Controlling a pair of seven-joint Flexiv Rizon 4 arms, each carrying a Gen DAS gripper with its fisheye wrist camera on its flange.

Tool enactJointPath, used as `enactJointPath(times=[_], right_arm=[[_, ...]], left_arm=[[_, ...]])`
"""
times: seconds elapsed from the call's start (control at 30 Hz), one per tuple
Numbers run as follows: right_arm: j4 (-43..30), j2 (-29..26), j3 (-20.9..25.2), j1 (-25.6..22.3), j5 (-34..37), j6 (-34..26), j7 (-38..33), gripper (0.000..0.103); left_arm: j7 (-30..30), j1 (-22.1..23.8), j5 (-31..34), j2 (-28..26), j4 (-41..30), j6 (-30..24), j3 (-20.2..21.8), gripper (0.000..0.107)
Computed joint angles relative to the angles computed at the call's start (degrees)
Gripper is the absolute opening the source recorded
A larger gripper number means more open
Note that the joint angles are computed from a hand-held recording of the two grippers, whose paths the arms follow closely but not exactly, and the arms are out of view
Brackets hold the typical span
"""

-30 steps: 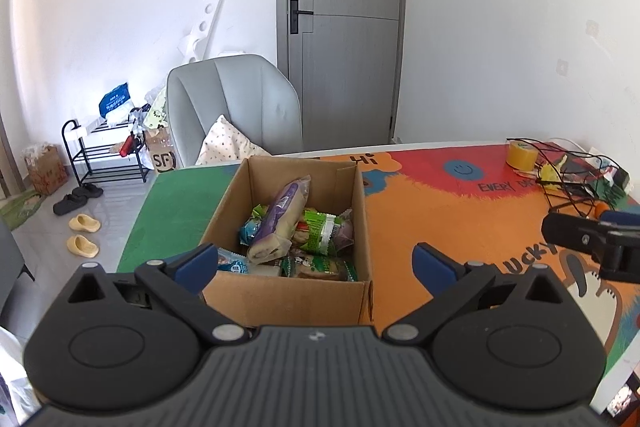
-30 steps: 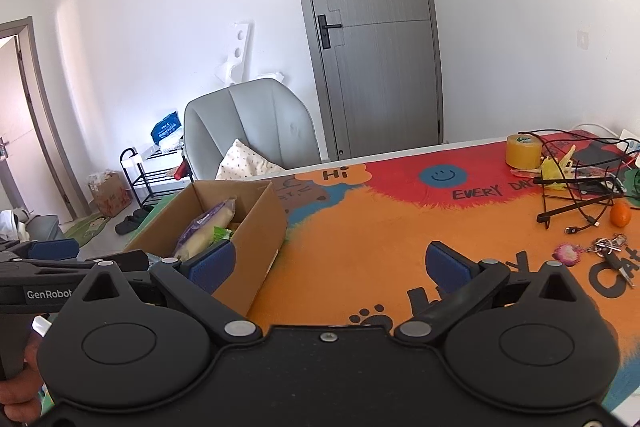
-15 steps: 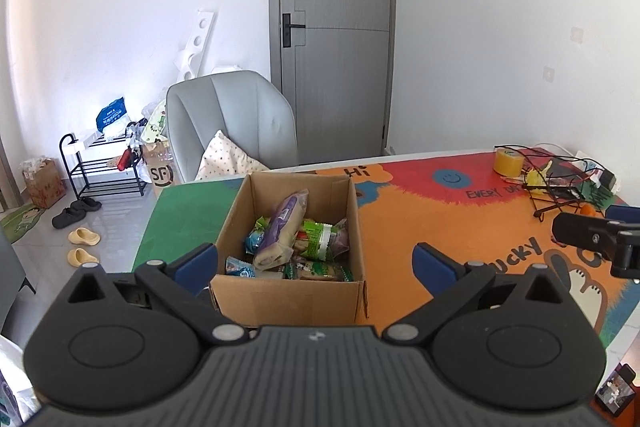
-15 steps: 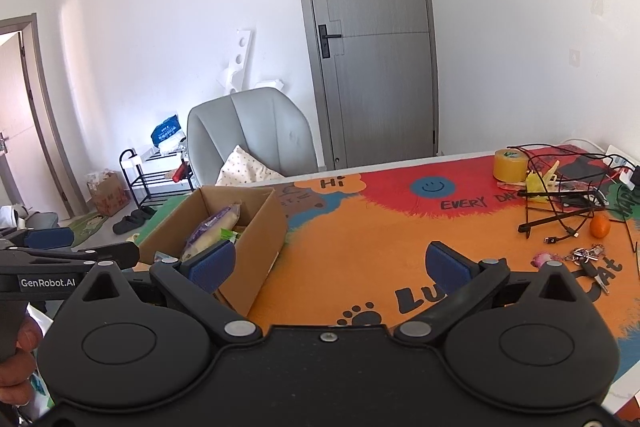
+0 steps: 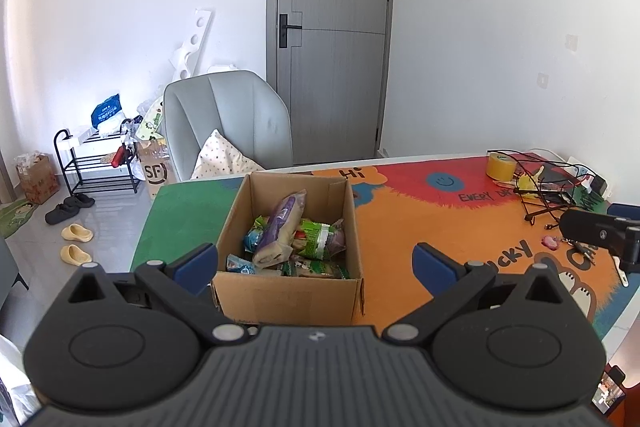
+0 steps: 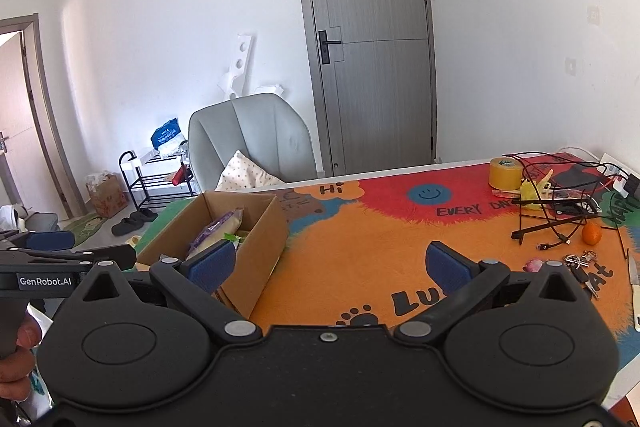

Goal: Organize snacks

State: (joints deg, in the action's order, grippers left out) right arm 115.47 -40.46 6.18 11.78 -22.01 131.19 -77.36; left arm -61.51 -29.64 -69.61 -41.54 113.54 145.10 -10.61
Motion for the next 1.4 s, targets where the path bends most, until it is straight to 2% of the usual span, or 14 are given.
enactJointPath(times=[1.4], right_arm=[[0.2, 0.3, 0.4, -0.5, -0.1, -2.3, -0.4, 0.103]], left_arm=[[-1.1, 0.3, 1.1, 0.4, 0.8, -1.9, 0.7, 0.103]])
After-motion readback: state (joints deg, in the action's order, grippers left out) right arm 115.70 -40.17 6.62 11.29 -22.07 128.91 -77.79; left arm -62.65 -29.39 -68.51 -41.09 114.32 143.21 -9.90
